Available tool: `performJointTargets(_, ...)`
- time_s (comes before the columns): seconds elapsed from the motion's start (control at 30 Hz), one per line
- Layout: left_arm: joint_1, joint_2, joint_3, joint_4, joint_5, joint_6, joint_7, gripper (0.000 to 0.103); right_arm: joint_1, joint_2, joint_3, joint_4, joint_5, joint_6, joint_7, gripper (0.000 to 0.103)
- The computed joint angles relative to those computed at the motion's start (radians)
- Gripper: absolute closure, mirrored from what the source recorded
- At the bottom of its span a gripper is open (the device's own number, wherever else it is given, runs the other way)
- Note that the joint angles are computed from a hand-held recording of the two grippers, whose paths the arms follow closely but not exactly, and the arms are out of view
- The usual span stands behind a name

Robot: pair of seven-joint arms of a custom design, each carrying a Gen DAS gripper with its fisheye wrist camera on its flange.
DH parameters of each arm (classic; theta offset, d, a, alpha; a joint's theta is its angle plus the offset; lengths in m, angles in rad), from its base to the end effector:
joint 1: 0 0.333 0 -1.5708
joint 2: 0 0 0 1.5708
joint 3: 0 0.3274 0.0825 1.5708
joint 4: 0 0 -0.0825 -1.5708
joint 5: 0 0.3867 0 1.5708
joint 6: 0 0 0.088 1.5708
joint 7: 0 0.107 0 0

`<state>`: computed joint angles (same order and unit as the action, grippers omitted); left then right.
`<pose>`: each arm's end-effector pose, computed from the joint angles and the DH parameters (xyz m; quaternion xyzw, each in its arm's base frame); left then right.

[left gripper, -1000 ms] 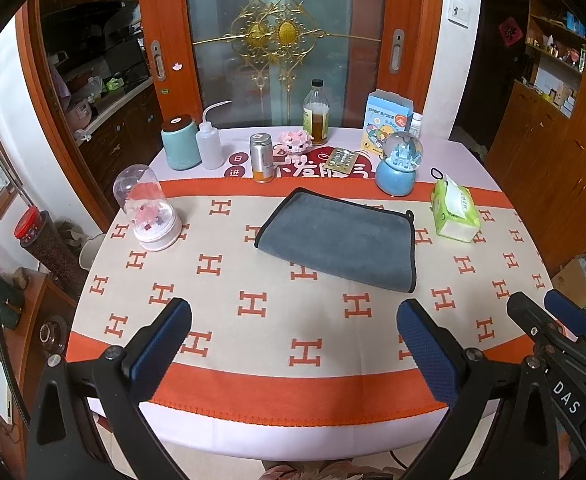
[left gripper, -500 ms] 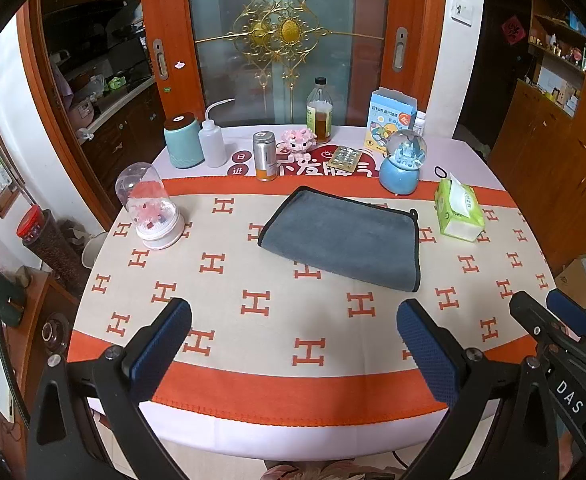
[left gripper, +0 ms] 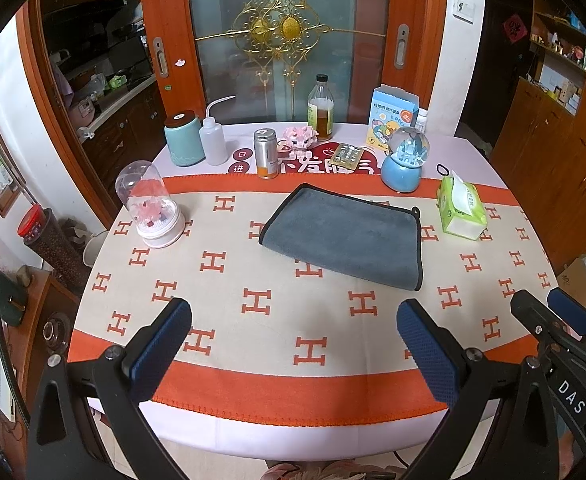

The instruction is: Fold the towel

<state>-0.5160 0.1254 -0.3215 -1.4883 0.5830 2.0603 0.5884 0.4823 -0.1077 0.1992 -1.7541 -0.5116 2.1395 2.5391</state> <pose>0.4586 -0.4435 0.6662 -0.6647 0.6665 -0.2467 0.2304 0.4501 0.3466 0.6725 -0.6264 0.7003 -0.2406 0.2438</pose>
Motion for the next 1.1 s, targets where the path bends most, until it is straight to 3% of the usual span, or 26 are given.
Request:
performJointTargets(0.37, 0.021, -0.045, -0.001, -0.069, -0.018, 0.019, 0.005, 0.001, 0.006, -0.001, 0.003, -0.004, 0.0, -0.003, 0.009, 0.047)
performJointTargets(1.1, 0.01, -0.027, -0.005, -0.045, -0.015, -0.009, 0.005, 0.001, 0.008, -0.005, 0.004, -0.007, 0.004, -0.004, 0.01, 0.047)
